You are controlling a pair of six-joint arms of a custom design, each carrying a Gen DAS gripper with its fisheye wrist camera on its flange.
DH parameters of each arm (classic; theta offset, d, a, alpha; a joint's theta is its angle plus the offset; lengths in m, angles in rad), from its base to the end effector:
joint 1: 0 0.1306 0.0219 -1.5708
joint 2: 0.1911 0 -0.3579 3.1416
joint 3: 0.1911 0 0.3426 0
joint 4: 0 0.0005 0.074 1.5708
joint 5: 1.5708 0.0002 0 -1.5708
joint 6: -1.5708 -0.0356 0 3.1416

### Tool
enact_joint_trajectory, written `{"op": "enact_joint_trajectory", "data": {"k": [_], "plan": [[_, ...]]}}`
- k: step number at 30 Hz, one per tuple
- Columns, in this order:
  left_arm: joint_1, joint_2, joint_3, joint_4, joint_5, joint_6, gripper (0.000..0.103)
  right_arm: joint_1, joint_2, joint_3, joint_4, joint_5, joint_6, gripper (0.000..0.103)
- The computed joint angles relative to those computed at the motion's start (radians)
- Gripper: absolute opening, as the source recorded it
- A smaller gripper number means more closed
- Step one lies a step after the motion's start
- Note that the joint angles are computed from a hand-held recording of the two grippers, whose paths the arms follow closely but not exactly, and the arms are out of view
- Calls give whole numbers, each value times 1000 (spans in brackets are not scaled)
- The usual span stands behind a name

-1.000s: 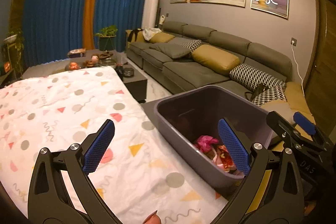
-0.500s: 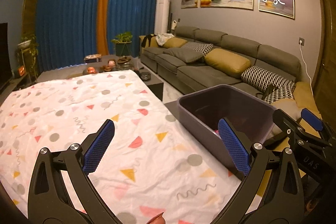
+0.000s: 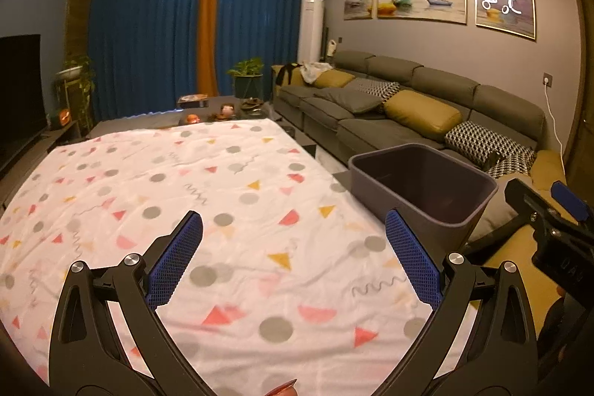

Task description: Collect trash

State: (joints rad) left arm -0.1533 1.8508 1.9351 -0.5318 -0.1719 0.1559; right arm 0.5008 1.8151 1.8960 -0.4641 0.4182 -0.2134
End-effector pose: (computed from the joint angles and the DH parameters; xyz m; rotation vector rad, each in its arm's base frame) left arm 0.6175 -0.0898 0.4310 -0.1115 2.0082 -0.0236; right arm 0.5450 0.2812 0.4428 -0.0027 1.9201 0.0706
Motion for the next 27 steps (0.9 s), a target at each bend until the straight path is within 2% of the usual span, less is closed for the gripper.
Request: {"op": "enact_joint_trajectory", "data": {"k": [4,15,27], "plan": [[10,-64,-88,22,2,21,97,21,-43,-55,27,8,10,97],[11,-195,-244,32,-59,44,97,68,-128,-178,70,18,31,97],[9,-315,-377,79,-108,51,97,104,-176,-239,80,-4,37,97]]}}
